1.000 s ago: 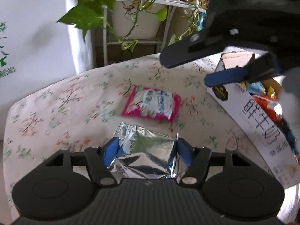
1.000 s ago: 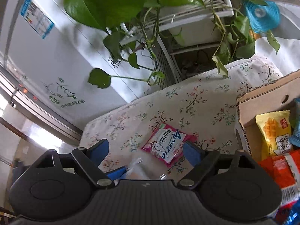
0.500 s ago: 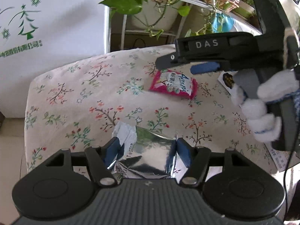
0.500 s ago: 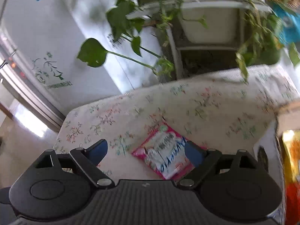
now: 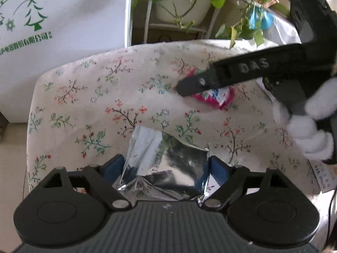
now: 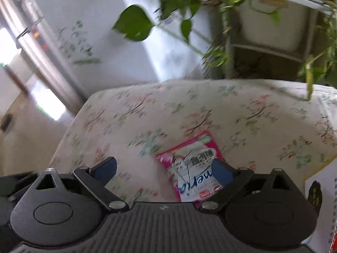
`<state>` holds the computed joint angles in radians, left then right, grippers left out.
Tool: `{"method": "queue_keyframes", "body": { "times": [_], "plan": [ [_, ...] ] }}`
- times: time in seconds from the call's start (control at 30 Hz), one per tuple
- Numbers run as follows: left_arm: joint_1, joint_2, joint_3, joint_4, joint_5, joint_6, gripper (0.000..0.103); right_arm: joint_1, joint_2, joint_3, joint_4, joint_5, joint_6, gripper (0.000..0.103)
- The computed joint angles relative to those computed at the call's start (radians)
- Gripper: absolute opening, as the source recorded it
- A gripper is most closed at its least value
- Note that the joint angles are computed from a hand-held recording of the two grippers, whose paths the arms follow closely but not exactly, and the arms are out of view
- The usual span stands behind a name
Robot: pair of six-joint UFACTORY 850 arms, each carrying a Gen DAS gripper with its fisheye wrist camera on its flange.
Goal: Organize snacks
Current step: 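Grasp the silver foil packet with the left tool while the right grasps the pink Amerio packet, then carry the silver foil packet to the box with the left tool while the right carries the pink packet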
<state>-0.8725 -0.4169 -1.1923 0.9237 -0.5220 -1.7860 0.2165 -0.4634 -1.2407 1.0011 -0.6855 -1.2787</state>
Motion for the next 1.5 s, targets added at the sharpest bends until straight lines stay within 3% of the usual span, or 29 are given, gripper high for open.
{"method": "queue_keyframes", "body": {
  "times": [0.1,0.27,0.57,0.7,0.87,0.97,1.1,1.5],
  "plan": [
    [-0.007,-0.016,-0.019,-0.028,-0.029,0.072,0.088,-0.012,-0.002,-0.004,0.012,-0.045,-0.027,0.099],
    [-0.013,-0.043,-0.046,-0.069,-0.062,0.162,0.102,0.004,0.018,0.034,0.038,0.111,-0.068,0.099],
    [-0.020,-0.051,-0.051,-0.040,-0.084,0.116,0.103,0.040,0.031,0.085,0.071,0.226,-0.162,0.099],
    [-0.026,-0.054,-0.051,-0.027,-0.090,0.100,0.103,0.062,0.047,0.114,0.109,0.303,-0.262,0.090],
    [-0.014,-0.058,-0.067,-0.072,-0.086,0.159,0.103,0.060,0.049,0.116,0.133,0.304,-0.281,0.077],
    [-0.013,-0.058,-0.067,-0.061,-0.081,0.147,0.096,0.058,0.060,0.122,0.131,0.307,-0.274,0.064],
    [-0.014,-0.055,-0.071,-0.043,-0.078,0.140,0.080,0.061,0.077,0.142,0.136,0.313,-0.265,0.060],
    [-0.035,-0.040,-0.081,-0.042,-0.131,0.080,0.077,0.046,0.183,0.218,0.097,0.314,-0.200,0.060]
  ]
}}
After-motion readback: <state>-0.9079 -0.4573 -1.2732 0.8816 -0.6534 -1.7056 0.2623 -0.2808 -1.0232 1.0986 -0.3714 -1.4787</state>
